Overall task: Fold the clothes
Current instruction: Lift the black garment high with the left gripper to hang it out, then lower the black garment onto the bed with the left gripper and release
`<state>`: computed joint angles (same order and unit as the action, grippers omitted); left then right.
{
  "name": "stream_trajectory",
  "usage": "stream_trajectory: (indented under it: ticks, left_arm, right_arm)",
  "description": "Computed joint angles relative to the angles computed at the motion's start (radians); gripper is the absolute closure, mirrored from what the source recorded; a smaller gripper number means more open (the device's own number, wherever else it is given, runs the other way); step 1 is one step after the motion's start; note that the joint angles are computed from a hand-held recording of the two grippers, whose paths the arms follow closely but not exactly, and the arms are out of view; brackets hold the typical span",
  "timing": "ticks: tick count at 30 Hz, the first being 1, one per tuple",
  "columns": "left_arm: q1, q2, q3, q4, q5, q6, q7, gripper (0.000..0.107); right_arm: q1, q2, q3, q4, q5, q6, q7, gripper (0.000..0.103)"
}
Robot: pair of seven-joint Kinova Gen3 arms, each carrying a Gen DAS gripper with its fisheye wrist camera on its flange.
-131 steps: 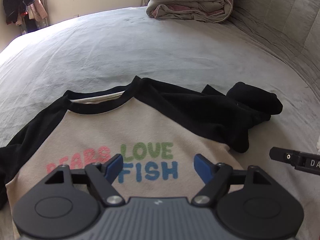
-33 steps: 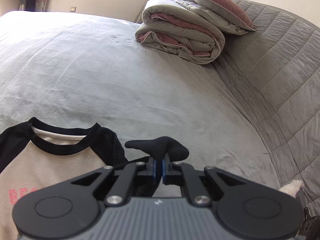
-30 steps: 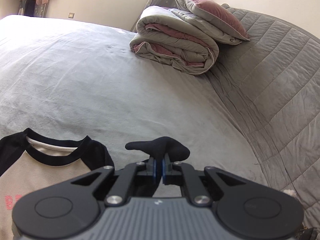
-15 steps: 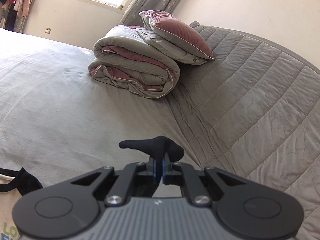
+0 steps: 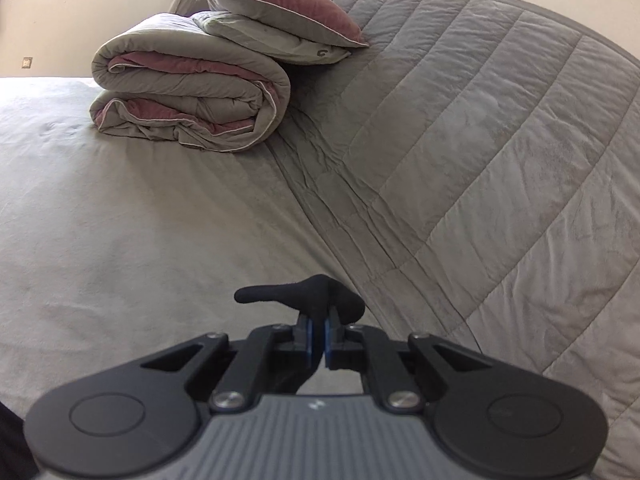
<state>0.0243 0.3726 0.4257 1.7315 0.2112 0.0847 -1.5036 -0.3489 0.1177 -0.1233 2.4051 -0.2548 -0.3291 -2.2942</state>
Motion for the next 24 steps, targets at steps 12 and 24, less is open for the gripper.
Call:
stream_trajectory:
  ticks: [12, 24]
  left_arm:
    - [0.245, 0.140, -0.279, -0.168, -0.074, 0.014, 0.072, 0.102]
    - [0.069, 0.054, -0.149, 0.028, -0.088, -0.053, 0.104, 0.088]
  right_arm:
    - [-0.001, 0.022, 0.008, -0.023, -0.003, 0.029, 0.018, 0.043]
    - [-0.012, 0.066, 0.004, -0.057, 0.026, 0.057, 0.010, 0.043]
